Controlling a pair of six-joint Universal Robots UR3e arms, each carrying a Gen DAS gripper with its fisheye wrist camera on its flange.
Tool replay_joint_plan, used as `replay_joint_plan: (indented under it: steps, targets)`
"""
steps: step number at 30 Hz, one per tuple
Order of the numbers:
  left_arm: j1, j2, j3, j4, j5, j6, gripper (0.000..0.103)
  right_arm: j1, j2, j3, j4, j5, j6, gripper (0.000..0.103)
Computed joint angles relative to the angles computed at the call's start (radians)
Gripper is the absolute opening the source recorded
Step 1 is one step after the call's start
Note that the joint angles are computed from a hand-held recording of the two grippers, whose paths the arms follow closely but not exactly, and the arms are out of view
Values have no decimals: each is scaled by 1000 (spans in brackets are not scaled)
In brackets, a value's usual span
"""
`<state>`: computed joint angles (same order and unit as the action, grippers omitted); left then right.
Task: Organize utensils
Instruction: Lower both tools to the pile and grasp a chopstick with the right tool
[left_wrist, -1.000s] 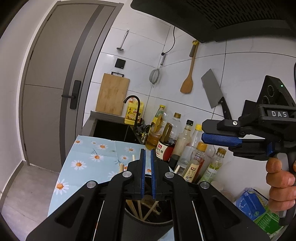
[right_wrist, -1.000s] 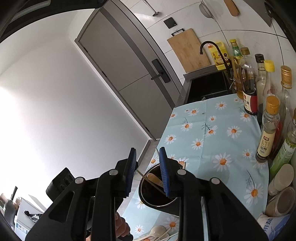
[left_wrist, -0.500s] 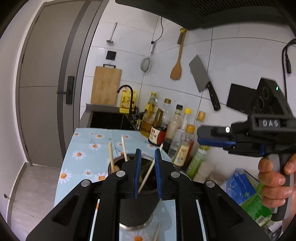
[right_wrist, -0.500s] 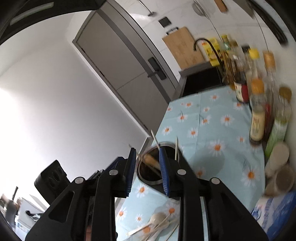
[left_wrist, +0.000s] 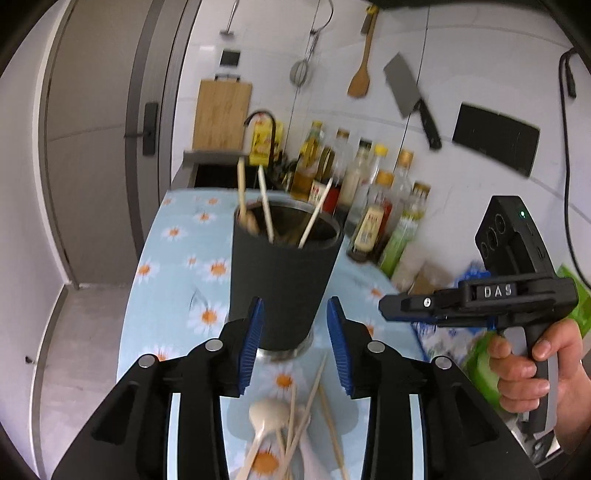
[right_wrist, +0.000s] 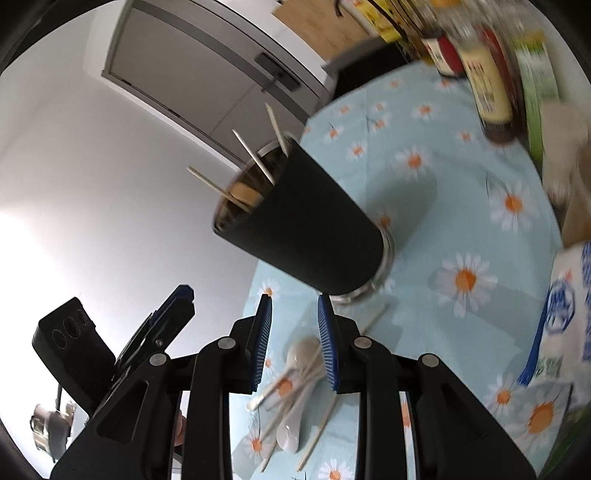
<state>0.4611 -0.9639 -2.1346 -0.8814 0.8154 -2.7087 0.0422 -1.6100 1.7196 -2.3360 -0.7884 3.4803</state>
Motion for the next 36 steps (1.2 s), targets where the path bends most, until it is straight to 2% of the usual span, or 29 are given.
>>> replay_joint_plan:
  steps: [7, 10, 14, 18, 22, 36]
  targets:
    - [37, 62, 28, -254, 80, 106, 34, 3, 74, 79, -30, 96, 77, 27]
    - [29, 47, 27, -289, 137, 102, 34, 16, 120, 79, -29, 119, 121, 27]
    - [34, 23, 29, -352, 167, 133, 34, 45, 173, 69, -21, 83, 178, 27]
    - [55, 7, 30, -420, 176, 204, 34, 65, 218, 49, -48, 67, 238, 27]
    - [74, -26, 19, -424, 192, 235, 34, 96, 250, 16, -44, 42, 317, 27]
    - [41, -262, 163, -550, 245, 441, 34, 229, 409, -282, 108, -141, 481, 26]
